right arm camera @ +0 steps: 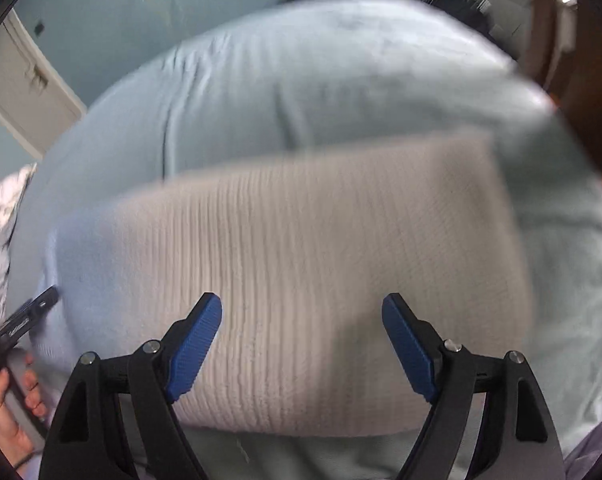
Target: Fold small clothes
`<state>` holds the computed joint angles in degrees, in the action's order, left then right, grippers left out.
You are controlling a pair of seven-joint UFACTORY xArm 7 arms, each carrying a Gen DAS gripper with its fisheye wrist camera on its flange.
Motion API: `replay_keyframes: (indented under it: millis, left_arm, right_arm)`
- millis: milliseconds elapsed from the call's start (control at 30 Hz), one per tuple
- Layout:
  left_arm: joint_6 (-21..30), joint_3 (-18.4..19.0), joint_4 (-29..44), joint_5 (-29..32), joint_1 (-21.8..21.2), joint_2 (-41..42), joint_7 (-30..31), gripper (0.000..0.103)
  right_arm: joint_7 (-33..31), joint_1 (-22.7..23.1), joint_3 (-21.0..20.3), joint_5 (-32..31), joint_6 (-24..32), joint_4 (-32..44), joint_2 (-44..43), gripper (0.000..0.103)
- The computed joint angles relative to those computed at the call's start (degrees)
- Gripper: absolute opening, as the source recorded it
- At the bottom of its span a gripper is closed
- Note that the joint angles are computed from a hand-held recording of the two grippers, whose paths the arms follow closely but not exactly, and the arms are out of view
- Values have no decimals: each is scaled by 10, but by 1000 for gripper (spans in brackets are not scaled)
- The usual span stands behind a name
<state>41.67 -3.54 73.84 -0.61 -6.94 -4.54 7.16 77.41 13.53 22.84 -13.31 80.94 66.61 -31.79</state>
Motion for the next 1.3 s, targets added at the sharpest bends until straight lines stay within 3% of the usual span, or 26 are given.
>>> replay_keyframes:
  millis: [67,200,300,367,433,533,600,667,767,800,867,933,1000,1100,1233,1300]
  left_arm:
    - [-34,-2,11,43,7,11,-36,103]
    - [80,2,98,21,6,100,-5,103]
    - [81,6,86,-46,23,106,38,103]
    - [138,12,122,-83,35,126,34,103]
    - [177,-3,148,-67,54,128,1,103]
    - [149,30,119,-25,10,82,-16,103]
    - [143,10,93,-94,26,43,34,103]
    - [170,33,71,-146,4,13,94,103]
    - [171,-1,51,-84,10,15,75,103]
    - [200,-9,58,-81,21,26,63,103]
    - [246,12,66,-119,18,50,53,103]
    - [231,18,45,-158,27,45,70,103]
    - [219,14,28,-142,24,29,71,103]
    - [195,10,21,-125,18,24,67,103]
    - [195,13,9,-134,18,13,68,103]
    - [204,20,20,-139,25,19,82,103]
  right_arm:
    - [13,-8,8,-13,11,5,-1,80]
    - [-5,8,-19,29,-18,-20,9,80]
    - [-36,20,-28,52,27,-8,43,80]
    - [-46,28,-28,49,33,-13,44,85]
    - [-39,32,-24,47,42,-6,45,86]
    - [-24,32,-26,50,43,-5,28,86]
    - [6,24,-23,45,30,-17,1,85]
    - [40,11,-12,34,26,-25,-26,86]
    - [42,6,-16,47,41,-30,-28,86]
    - [33,10,-26,61,35,-38,-27,86]
    - [21,9,-22,57,44,-28,-14,86]
    - [29,7,-19,57,45,-18,-19,86]
    - [82,2,-24,77,2,-53,-81,86]
    - [214,-17,-21,140,-78,-154,-231,86]
    - [343,-25,-24,238,-78,-262,-371,86]
    - [380,-14,-30,295,-112,-328,-413,86]
